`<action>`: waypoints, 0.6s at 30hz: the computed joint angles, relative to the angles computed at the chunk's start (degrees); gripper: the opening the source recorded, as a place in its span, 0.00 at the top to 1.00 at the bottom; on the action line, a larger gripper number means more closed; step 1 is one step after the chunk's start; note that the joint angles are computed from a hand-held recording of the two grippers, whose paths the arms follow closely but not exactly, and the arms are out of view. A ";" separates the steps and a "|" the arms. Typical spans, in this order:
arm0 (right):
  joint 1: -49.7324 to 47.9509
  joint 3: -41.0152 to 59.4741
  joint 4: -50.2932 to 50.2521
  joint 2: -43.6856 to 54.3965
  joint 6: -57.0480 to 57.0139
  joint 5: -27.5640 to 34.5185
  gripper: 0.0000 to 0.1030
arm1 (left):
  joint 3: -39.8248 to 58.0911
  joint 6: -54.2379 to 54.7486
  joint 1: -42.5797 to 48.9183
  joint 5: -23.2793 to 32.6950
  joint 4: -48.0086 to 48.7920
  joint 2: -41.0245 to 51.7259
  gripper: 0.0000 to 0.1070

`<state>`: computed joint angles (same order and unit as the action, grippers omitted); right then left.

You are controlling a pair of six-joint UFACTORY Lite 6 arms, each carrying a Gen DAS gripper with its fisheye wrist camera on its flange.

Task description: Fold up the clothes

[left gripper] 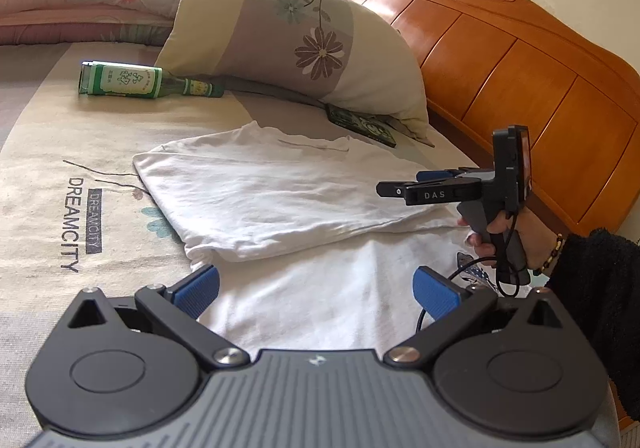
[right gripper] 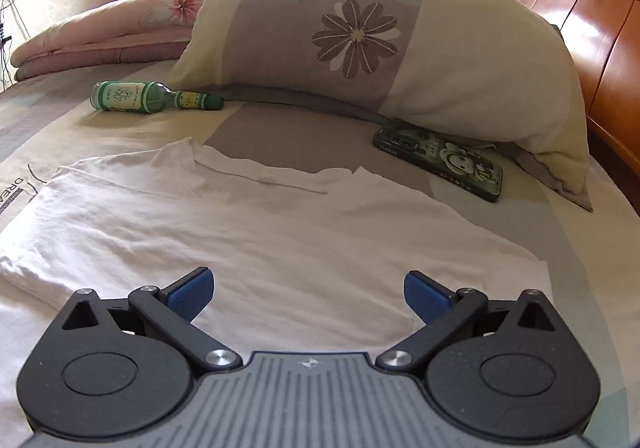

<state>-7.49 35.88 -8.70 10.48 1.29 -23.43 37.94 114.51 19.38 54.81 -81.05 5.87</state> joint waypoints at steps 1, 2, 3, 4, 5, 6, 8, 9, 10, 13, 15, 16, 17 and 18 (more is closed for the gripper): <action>0.79 2.11 2.77 2.41 -1.70 1.85 0.00 | 0.00 -0.02 -0.42 -0.81 -0.18 -0.12 0.04; 1.44 3.76 5.46 4.47 -3.38 3.19 0.00 | -0.02 0.08 -0.81 -1.56 -0.57 -0.16 0.04; 1.61 3.57 6.63 5.02 -3.62 2.74 0.00 | -0.05 0.19 -1.20 -2.30 -0.96 -0.19 0.04; 1.37 2.37 6.17 3.90 -2.15 2.14 0.00 | -0.05 0.28 -1.52 -2.93 -1.29 -0.21 0.04; 1.10 1.63 5.33 2.27 -0.46 3.58 0.00 | -0.01 0.16 -1.42 -2.87 -1.26 -0.14 0.04; 0.57 -0.06 2.71 -0.28 2.55 4.35 0.00 | 0.05 0.04 -1.31 -2.81 -1.21 -0.07 0.04; -1.00 -4.21 -6.32 -6.33 10.93 5.16 0.00 | 0.16 -0.21 -1.08 -2.66 -1.12 0.06 0.04; -1.68 -6.33 -10.63 -9.47 14.81 5.64 0.00 | 0.18 -0.24 -1.02 -2.46 -1.14 0.09 0.04; -2.28 -8.46 -15.14 -12.60 19.03 6.25 0.00 | 0.20 -0.26 -0.95 -2.25 -1.16 0.12 0.04; -3.58 -14.73 -24.59 -20.06 28.20 7.97 0.00 | 0.09 -0.26 -1.55 -2.47 -1.50 0.19 0.04; -2.98 -18.57 -21.48 -23.16 24.91 10.32 0.00 | -0.26 -0.15 -2.42 -3.21 -2.10 0.02 0.04; -2.62 -21.18 -17.17 -25.62 20.46 11.37 0.00 | -0.50 -0.13 -2.82 -3.54 -2.40 -0.14 0.04; -2.41 -23.77 -13.79 -28.31 16.83 12.57 0.00 | -0.71 -0.30 -3.06 -3.61 -2.48 -0.35 0.04; -2.43 -26.29 -12.81 -31.62 15.60 14.10 0.00 | -0.98 -0.34 -3.19 -3.61 -2.61 -0.67 0.04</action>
